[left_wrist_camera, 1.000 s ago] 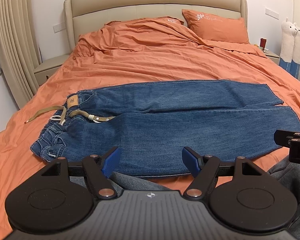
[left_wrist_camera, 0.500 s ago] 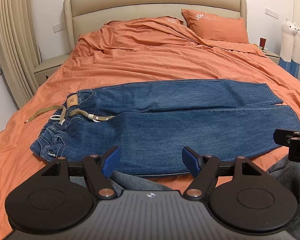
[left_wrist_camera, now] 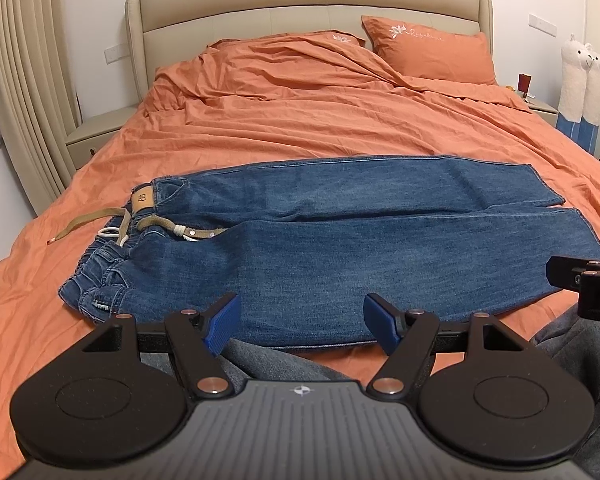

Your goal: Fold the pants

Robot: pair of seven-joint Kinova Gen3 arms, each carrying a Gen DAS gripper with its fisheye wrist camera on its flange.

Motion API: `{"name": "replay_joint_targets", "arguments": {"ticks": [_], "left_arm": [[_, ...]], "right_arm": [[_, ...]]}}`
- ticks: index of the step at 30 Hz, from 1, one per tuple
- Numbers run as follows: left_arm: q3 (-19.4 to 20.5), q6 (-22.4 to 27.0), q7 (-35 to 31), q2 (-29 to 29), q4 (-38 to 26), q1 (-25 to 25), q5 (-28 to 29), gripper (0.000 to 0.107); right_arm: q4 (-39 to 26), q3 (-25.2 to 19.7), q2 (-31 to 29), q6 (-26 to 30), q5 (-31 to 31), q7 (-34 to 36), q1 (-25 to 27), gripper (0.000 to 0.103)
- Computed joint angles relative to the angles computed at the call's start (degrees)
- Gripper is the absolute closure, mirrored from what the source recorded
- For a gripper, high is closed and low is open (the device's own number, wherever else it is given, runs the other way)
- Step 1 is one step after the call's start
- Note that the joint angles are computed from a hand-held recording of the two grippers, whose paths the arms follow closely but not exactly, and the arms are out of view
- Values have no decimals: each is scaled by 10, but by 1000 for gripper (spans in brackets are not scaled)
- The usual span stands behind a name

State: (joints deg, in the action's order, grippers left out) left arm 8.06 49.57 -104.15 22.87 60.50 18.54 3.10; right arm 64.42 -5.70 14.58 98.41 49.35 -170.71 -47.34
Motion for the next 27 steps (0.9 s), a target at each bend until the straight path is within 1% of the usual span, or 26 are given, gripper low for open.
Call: {"name": "replay_joint_targets", "arguments": {"ticks": [3, 16, 19, 21, 23, 24, 25, 27], "left_arm": [[0, -1, 0, 0, 0, 0, 0, 25], [1, -2, -2, 1, 0, -1, 2, 25], [4, -1, -10, 2, -2, -6, 8, 25], [10, 2, -26, 5, -7, -18, 21, 26], [15, 8, -44, 10, -18, -37, 40, 27], [16, 13, -52, 15, -27, -45, 49, 29], [15, 18, -57, 20, -38, -54, 56, 30], [10, 37, -59, 41, -77, -68, 65, 31]], "right_arm": [[-3, -7, 2, 3, 2, 0, 5, 21], [-9, -6, 4, 6, 4, -3, -1, 21], [-2, -7, -1, 1, 4, -7, -2, 21], [20, -2, -11, -16, 9, -19, -9, 21], [72, 5, -37, -56, 26, -39, -19, 21], [98, -1, -51, -77, 39, -53, -15, 21], [125, -18, -64, -95, 55, -70, -3, 21], [178, -70, -88, -128, 90, -109, 46, 21]]}}
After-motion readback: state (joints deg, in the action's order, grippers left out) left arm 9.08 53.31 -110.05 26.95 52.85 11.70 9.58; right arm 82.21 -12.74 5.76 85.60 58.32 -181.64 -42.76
